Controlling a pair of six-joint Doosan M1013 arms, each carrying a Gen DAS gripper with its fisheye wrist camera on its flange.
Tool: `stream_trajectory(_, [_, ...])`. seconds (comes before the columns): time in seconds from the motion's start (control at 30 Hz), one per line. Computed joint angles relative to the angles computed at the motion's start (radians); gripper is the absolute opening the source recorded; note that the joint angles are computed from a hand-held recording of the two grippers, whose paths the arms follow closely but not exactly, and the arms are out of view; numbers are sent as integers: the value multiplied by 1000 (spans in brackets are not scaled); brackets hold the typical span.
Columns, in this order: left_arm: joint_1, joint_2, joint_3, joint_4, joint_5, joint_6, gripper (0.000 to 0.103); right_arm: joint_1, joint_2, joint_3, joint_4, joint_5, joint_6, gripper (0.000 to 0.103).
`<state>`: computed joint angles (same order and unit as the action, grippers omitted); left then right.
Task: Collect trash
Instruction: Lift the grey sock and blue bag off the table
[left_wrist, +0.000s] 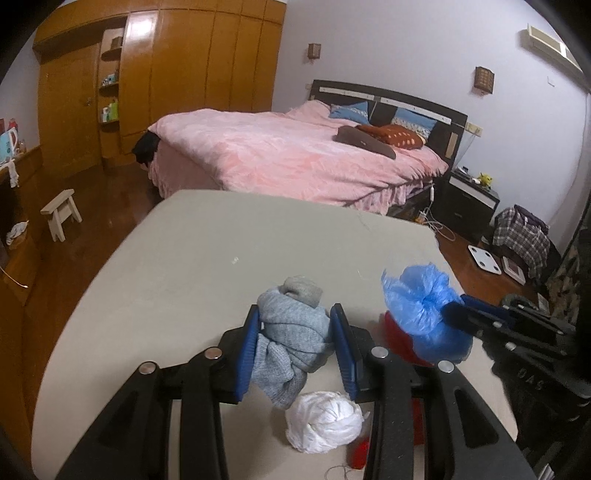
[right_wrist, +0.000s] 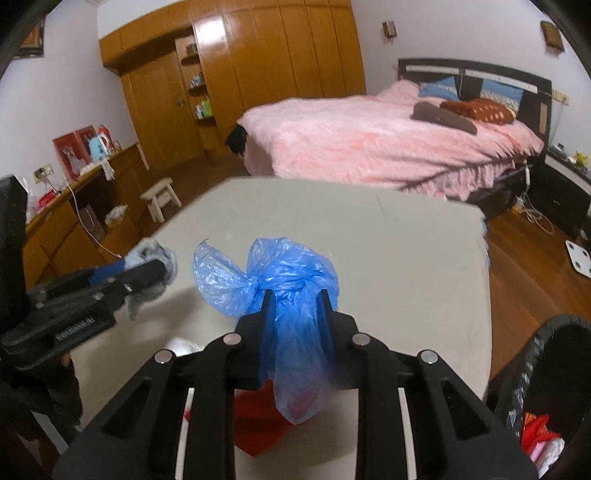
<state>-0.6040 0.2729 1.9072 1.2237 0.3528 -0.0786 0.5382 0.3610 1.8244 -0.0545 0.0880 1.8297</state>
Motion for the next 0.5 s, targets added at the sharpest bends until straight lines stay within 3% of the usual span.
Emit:
stream_trajectory(0.2, [2,18,-7,-67,-12,59,38,-5,32,-9,44,79,-38,31])
stream_trajectory(0.27, [4,22,-7,-79,-16,67,38,-4,38,-6,32,74,-20,41])
stream_trajectory(0.4, [5,22,-6,-73,-17,58,38,-2,51,-11,45,80,-22,52])
stream_trajectory(0.5, [6,25,-11,-71,-16,56,38,-4,54,-12,156,75,-134,48])
